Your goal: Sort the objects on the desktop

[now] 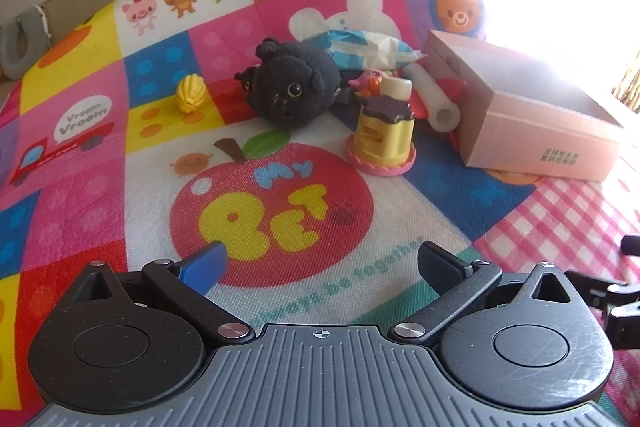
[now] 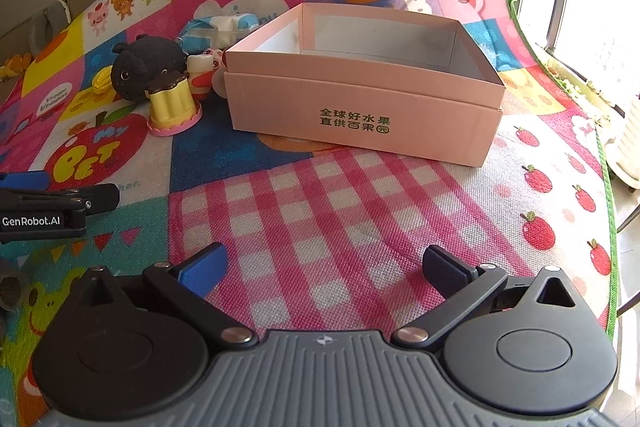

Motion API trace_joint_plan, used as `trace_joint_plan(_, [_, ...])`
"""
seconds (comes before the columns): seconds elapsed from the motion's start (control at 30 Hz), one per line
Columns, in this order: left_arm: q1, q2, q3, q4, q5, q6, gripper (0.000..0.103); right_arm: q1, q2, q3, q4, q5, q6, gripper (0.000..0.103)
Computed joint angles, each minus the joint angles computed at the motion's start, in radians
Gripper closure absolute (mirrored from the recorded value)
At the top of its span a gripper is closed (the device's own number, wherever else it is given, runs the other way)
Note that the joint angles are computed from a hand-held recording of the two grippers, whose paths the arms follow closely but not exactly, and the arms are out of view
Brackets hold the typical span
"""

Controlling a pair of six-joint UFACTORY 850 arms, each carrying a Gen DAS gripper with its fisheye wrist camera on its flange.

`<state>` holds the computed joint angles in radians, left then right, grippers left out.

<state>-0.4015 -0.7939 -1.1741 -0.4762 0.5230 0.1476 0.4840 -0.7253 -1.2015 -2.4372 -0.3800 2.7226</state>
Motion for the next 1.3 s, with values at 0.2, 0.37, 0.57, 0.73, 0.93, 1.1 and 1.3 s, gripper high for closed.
trace_joint_plan(0.2, [0.065,-0.010,-0.047,-0.070,0.161,0.142,0.000,0.012,0.016,0.020,-0.206,-0.067,0.082,0.000])
trace_joint_plan(0.37, [0.123,-0.022,-0.084,-0.078,0.133,0.129,0.000,0.067,-0.019,-0.045,-0.289,-0.212,-0.016,0.027])
trace_joint_plan(0.57, [0.150,-0.040,-0.100,-0.018,0.105,0.112,0.031,0.075,-0.180,-0.356,-0.277,-0.009,-0.022,0.049])
trace_joint_plan(0.73, [0.180,-0.080,-0.171,0.049,0.074,0.060,0.026,0.087,-0.293,-0.516,-0.009,0.057,-0.223,0.054])
trace_joint_plan(0.93, [0.200,-0.187,-0.394,-0.110,-0.104,0.170,0.049,0.065,-0.221,-0.402,-0.306,0.060,0.082,0.061])
trace_joint_plan(1.1, [0.208,-0.247,-0.490,-0.152,-0.209,0.226,0.064,0.043,-0.089,-0.176,-0.439,-0.047,0.202,0.060])
trace_joint_plan(1.3, [0.185,-0.184,-0.373,-0.069,-0.129,0.200,0.068,0.018,0.009,0.012,-0.375,-0.120,0.190,0.060])
